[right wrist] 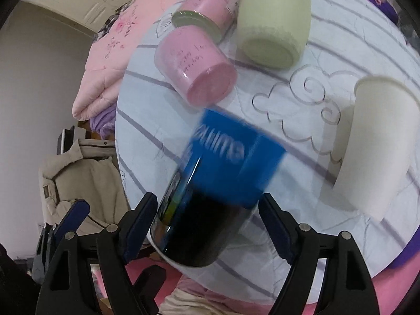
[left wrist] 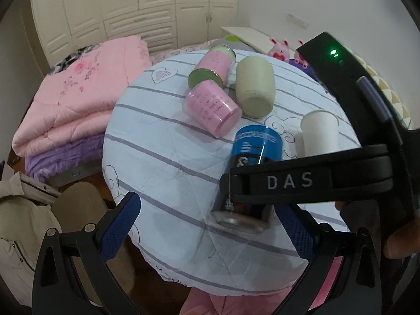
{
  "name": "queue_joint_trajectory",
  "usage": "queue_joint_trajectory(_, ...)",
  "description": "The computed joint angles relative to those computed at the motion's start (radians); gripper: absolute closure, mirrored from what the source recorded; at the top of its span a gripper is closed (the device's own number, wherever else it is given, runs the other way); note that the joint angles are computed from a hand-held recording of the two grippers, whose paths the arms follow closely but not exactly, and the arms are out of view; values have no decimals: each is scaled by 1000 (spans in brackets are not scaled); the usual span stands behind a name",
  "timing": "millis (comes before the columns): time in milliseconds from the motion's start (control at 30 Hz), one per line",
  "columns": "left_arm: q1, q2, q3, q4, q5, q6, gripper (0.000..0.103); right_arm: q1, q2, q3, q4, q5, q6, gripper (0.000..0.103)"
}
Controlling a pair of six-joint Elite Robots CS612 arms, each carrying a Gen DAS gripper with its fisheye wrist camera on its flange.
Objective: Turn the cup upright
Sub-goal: 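Lift the blue can with the right gripper and rotate it upright, then lower the upright blue can onto the table with the right gripper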
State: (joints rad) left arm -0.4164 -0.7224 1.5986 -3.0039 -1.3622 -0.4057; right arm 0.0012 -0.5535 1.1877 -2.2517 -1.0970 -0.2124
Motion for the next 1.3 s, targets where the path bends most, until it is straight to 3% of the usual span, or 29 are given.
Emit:
queue_joint_trajectory(333, -5, 1, -5, -29, -2, 1, 0, -22, -51, 97, -217, 1, 39, 22)
queue_joint_trajectory(600, -21, -4, -3, -41, 23, 16, 0, -49, -111, 268, -658, -41, -13, 19)
queue_joint_trajectory(733, -29, -3, -8, -27, 34, 23, 0, -63, -111, 298, -767, -54, 18, 18)
queue_joint_trajectory(1000, -45, 5, -32, 21, 51, 38, 0, -86, -115, 334, -874, -62, 45, 18)
queue_joint_trajectory(1300, -56, 20, -63, 66, 63, 40, 0, -100, -106, 332, -856, -48, 37, 18)
